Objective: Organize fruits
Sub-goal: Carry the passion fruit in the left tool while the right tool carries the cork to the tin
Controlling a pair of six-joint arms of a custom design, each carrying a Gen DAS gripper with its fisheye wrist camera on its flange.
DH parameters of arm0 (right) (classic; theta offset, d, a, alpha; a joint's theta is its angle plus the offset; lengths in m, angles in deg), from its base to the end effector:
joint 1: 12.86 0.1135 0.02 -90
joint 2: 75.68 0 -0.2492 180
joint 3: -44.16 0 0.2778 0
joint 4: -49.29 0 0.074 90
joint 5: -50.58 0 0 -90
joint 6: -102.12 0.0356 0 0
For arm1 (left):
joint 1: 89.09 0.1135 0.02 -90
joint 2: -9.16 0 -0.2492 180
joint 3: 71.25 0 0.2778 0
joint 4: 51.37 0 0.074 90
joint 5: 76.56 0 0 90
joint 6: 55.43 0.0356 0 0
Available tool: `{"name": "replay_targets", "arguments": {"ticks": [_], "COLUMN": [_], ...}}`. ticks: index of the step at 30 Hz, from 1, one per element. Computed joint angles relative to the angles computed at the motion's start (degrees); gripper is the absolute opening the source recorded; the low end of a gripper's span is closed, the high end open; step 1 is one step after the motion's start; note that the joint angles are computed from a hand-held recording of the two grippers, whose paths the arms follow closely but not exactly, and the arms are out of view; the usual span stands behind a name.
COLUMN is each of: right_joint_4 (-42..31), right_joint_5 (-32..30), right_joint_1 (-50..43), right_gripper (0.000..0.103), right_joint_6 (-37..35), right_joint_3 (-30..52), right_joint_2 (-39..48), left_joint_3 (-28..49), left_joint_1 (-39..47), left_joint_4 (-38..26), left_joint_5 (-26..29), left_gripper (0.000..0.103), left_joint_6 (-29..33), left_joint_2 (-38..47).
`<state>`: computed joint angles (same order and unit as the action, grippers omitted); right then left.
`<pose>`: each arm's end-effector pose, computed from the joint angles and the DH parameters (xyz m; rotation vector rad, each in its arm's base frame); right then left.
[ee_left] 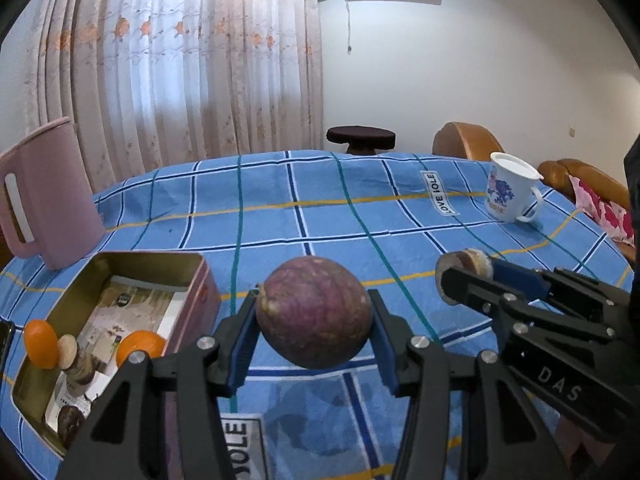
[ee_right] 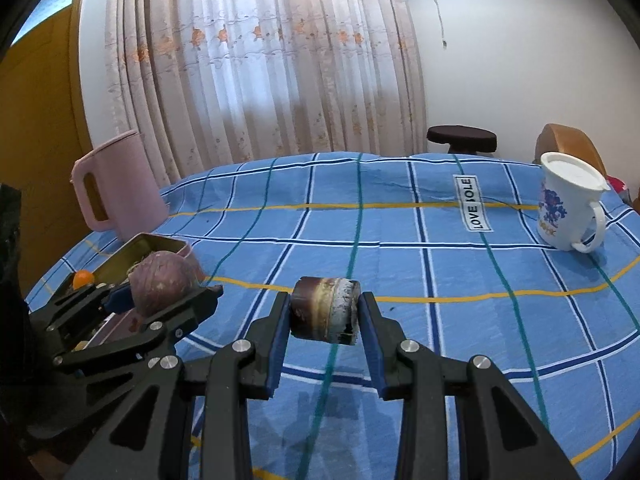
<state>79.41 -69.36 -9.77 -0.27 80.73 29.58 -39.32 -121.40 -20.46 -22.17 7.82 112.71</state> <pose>0.2672 0.0322 0.0297 -0.5679 2.1078 0.4925 0.2173 -0.1129 0.0250 -0.2081 2.1216 0.1124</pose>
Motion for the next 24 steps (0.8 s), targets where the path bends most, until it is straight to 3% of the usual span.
{"name": "replay_targets", "arguments": {"ticks": [24], "right_joint_4": [4.90], "right_joint_5": [0.87], "right_joint_1": [4.70], "right_gripper": [0.036], "right_joint_6": [0.21], "right_joint_3": [-7.09], "right_joint_2": [-4.06], "left_joint_3": [-9.46], "left_joint_1": [-1.25], "left_joint_4": [2.66], "left_joint_5": [-4.52], "left_gripper": [0.053], "left_joint_6": [-3.80], "left_joint_2": [-5.93]}}
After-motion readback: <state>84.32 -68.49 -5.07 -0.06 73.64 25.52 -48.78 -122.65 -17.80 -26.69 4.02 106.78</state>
